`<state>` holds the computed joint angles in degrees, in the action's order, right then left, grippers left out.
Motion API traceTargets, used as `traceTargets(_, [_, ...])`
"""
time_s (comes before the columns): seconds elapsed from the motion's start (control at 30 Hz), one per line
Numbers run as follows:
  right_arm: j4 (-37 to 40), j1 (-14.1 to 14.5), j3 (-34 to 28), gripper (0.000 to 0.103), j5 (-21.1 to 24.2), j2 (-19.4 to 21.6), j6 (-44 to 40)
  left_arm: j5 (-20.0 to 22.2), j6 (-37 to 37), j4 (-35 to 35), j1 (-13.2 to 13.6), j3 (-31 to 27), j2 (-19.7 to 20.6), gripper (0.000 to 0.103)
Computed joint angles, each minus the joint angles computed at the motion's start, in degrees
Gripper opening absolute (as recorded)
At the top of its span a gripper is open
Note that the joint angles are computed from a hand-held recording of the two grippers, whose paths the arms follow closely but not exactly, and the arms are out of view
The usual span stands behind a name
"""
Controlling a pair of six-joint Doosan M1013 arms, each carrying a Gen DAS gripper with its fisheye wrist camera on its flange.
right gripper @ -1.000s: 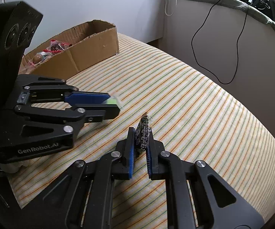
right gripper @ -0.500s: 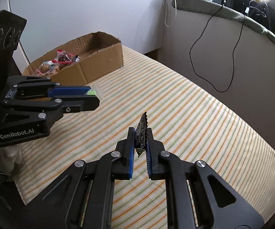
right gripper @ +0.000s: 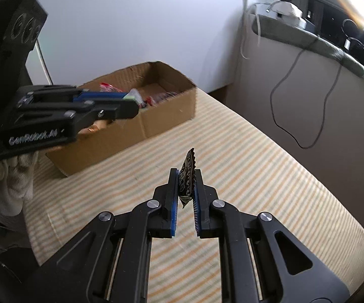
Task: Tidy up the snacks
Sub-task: 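Carry the green candy and black packet into the box and release both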
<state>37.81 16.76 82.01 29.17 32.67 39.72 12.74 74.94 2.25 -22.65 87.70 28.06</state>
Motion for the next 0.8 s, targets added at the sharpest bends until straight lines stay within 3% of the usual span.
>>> traceTargets(0.33, [1.87, 2.53, -4.06, 0.01, 1.59, 1.77, -2.15, 0.13, -4.99, 4.84, 2.65, -0.38, -0.08, 0.017])
traceTargets(0.8, [2.26, 5.45, -9.78, 0.01, 5.03, 5.15, -2.42, 0.99, -7.25, 6.04, 4.71, -2.39, 1.17, 0.017])
